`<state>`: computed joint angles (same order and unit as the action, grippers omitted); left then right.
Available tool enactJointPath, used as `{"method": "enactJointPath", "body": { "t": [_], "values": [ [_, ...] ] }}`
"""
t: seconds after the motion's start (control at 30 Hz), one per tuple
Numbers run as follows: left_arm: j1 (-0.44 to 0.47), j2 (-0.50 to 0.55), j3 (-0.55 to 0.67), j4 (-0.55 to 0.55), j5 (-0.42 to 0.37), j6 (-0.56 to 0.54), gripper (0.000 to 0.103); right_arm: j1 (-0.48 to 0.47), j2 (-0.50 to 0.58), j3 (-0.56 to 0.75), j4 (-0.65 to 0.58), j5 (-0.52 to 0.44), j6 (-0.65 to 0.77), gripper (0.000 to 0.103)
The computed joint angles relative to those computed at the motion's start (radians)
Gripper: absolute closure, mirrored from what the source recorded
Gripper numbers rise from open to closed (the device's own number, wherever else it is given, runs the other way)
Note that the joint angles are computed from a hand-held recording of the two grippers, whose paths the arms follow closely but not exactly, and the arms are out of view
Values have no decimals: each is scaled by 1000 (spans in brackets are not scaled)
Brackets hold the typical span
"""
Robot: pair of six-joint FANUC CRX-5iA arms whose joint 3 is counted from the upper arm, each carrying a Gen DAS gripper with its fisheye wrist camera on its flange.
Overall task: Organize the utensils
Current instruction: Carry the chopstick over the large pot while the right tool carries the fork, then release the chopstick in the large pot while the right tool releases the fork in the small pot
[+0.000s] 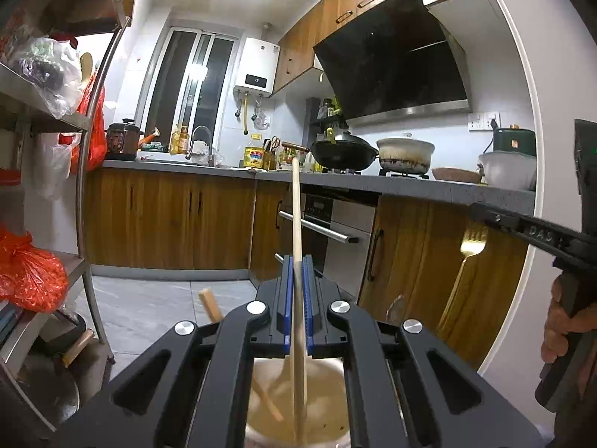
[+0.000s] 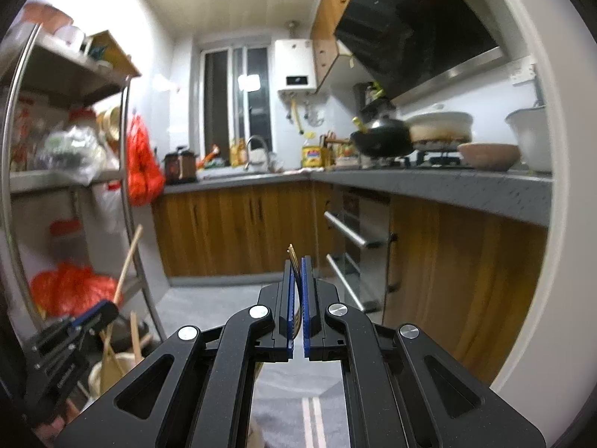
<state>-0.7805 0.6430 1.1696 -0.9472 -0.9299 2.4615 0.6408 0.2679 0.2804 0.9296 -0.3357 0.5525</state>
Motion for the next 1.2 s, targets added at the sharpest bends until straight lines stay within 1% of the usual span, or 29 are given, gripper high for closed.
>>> {"method": "enactJointPath", "body": {
  "t": [0.03, 0.1, 0.17, 0.23, 0.4, 0.47, 0.57, 0.67, 0.77, 0.9, 0.97, 1.0, 1.03, 1.07, 1.13, 1.17, 1.2],
  "values": [
    [-3, -12, -22, -7, 3, 10, 98, 3, -1, -3, -10, 1, 14, 99],
    [-4, -36, -66, -2, 7, 24, 98, 17, 1, 4, -70, -6, 91, 99],
    [-9, -48, -86, 3, -3, 22, 98, 30, 4, 15, -135, -23, 171, 99],
    [-17, -59, -102, 2, -18, 15, 98, 39, 5, 25, -172, -42, 212, 99],
    [-28, -62, -108, 42, -70, -58, 98, 53, 15, 68, -313, -110, 321, 99],
    [-24, -60, -108, 63, -79, -76, 98, 54, 16, 71, -335, -122, 326, 99],
    [-17, -42, -77, 90, -118, -101, 98, 56, 10, 63, -336, -127, 312, 99],
    [-13, -42, -71, 99, -139, -94, 98, 58, 10, 71, -352, -138, 327, 99],
    [-11, -48, -77, 108, -142, -90, 98, 58, 13, 88, -376, -153, 342, 99],
    [-11, -46, -67, 115, -163, -95, 97, 60, 13, 92, -377, -164, 339, 98],
    [-14, -50, -69, 111, -168, -91, 97, 59, 8, 88, -384, -159, 343, 92],
    [-16, -52, -70, 107, -170, -90, 97, 58, 3, 78, -372, -150, 331, 84],
    [-18, -52, -68, 105, -173, -90, 97, 57, -3, 67, -363, -140, 321, 79],
    [-21, -54, -68, 101, -176, -89, 97, 56, -6, 62, -361, -134, 320, 77],
    [-26, -59, -73, 96, -179, -86, 97, 54, -15, 50, -351, -122, 306, 67],
    [-28, -61, -73, 93, -180, -85, 96, 52, -23, 36, -341, -109, 292, 64],
    [-29, -63, -75, 90, -181, -84, 96, 50, -28, 27, -331, -100, 280, 55]
  ]
}}
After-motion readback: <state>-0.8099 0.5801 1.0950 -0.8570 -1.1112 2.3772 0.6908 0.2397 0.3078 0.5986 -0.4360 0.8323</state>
